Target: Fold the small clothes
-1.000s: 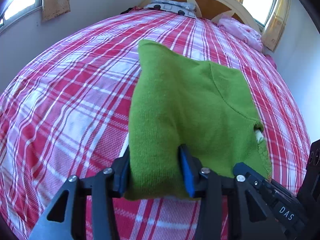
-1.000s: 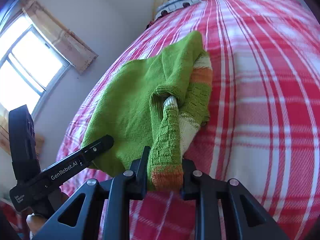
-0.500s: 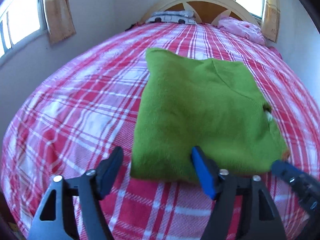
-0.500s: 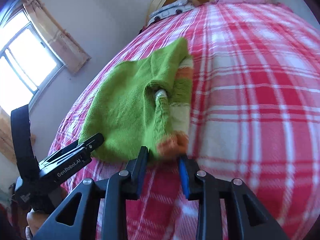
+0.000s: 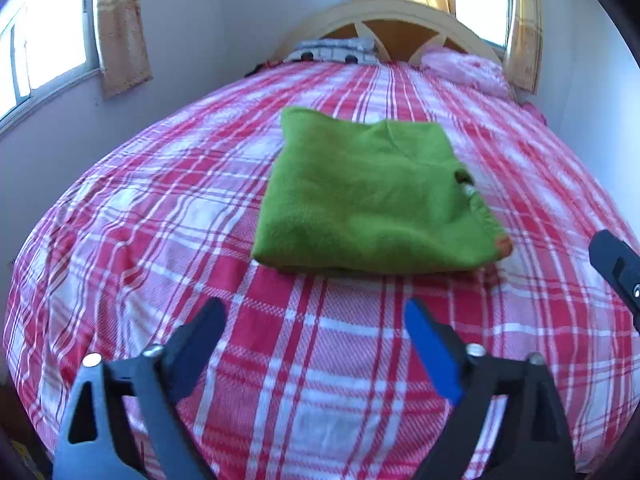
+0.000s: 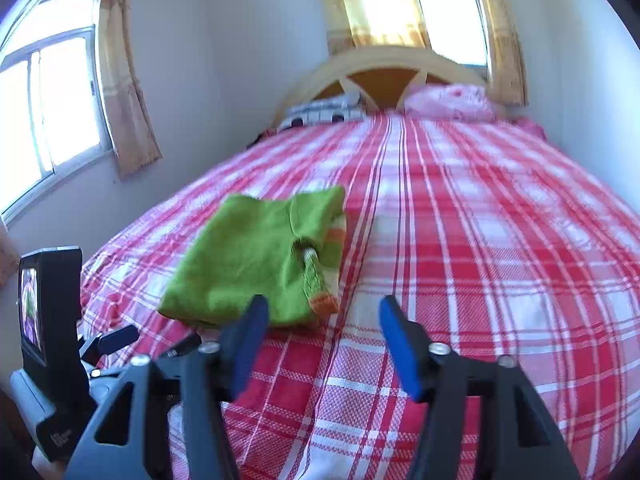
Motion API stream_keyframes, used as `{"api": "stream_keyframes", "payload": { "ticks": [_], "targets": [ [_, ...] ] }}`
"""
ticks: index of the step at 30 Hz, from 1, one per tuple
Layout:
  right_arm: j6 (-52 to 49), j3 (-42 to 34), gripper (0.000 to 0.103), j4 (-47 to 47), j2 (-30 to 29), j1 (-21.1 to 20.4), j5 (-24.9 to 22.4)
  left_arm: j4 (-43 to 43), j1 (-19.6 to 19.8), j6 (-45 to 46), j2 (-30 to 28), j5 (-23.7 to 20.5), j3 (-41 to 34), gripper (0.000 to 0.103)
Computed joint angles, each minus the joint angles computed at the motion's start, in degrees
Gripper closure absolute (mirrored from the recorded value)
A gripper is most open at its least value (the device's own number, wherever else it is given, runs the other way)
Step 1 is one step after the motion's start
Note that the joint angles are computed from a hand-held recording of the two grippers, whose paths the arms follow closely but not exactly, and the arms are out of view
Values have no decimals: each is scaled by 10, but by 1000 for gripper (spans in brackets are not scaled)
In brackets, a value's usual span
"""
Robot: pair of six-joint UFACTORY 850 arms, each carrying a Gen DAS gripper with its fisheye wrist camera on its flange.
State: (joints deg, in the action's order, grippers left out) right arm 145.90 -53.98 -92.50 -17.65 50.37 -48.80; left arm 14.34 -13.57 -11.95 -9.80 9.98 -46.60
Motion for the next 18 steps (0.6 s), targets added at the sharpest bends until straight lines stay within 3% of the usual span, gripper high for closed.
{"api": "stream_keyframes", "payload": {
  "ticks": [8,12,18],
  "targets": [
    [15,20,37,0,23,65,-109,-38,7,24,84,45,65,0],
    [9,25,36,4,33,97,-166,40,22,-58,131,73,97,0],
    [-15,22,31,25,41,150,-278,-109,9,100,198,113,144,0]
  ]
}}
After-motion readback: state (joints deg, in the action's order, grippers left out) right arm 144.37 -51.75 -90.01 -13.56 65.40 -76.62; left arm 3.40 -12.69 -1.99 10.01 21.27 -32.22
